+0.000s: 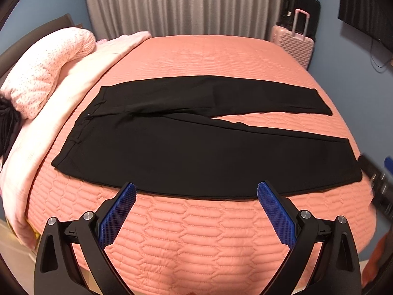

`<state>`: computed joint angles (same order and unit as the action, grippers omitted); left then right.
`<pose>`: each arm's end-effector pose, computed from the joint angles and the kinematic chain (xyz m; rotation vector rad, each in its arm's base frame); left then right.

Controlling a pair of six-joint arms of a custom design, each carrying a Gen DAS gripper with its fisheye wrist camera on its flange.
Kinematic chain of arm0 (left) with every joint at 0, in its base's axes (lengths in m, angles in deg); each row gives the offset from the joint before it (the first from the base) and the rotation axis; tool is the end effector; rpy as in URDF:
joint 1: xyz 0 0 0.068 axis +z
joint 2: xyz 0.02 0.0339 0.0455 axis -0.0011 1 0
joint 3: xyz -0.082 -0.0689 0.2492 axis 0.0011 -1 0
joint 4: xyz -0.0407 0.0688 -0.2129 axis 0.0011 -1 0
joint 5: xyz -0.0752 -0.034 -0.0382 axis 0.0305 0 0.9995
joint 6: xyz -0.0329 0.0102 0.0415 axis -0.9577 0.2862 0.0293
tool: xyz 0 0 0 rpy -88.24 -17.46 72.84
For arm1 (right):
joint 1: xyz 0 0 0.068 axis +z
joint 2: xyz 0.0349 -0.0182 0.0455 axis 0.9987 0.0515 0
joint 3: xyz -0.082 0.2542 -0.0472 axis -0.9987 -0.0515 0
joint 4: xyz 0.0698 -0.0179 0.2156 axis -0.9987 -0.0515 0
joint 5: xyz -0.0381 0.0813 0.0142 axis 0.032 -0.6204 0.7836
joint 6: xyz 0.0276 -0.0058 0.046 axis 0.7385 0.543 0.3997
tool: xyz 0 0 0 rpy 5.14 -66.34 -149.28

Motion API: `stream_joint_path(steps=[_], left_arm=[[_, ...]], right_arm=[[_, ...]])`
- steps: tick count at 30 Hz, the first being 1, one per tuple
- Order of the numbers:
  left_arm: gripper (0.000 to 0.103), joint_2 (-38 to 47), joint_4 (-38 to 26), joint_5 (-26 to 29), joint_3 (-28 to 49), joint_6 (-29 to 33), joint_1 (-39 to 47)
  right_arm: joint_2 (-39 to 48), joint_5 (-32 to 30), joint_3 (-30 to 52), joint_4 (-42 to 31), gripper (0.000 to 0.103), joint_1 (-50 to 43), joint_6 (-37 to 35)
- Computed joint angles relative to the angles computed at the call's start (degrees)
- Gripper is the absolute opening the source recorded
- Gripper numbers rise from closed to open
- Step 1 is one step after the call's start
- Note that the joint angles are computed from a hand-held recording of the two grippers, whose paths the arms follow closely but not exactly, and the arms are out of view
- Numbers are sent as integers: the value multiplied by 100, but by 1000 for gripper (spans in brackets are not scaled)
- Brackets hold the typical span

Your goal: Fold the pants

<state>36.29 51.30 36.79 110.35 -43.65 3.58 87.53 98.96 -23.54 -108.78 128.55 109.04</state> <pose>0.3545 0.0103 0.1759 0.6603 2.3919 -0.2157 0.1488 0.0958 0.1765 0.7727 2.1576 -0.3441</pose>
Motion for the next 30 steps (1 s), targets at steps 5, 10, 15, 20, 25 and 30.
stream_joint_path(steps=[5,10,15,20,25,30], left_arm=[[98,561,-153,-24,449,-314,-94],[98,1155,273,-330,710,-768,-447],[98,1998,203,-527,1453,-1248,-961],[98,2480,935,-483,1678,-1543,-1354],[98,3175,732,-775,2515,-1690,-1663],[98,3586,729,-766,2871,-1852,-1800]], right_arm=[[-1422,-1758,-1556,3120,98,-3332,-4240],[1052,-4381,-1104,5816,98,-6799,-7207],[3803,-5395,1508,5470,98,-8013,-7890],[5645,-5718,4186,4349,98,-8369,-8184],[7186,-5814,6805,2988,98,-8434,-8888],[8703,-5818,9646,1330,98,-8519,-9094]])
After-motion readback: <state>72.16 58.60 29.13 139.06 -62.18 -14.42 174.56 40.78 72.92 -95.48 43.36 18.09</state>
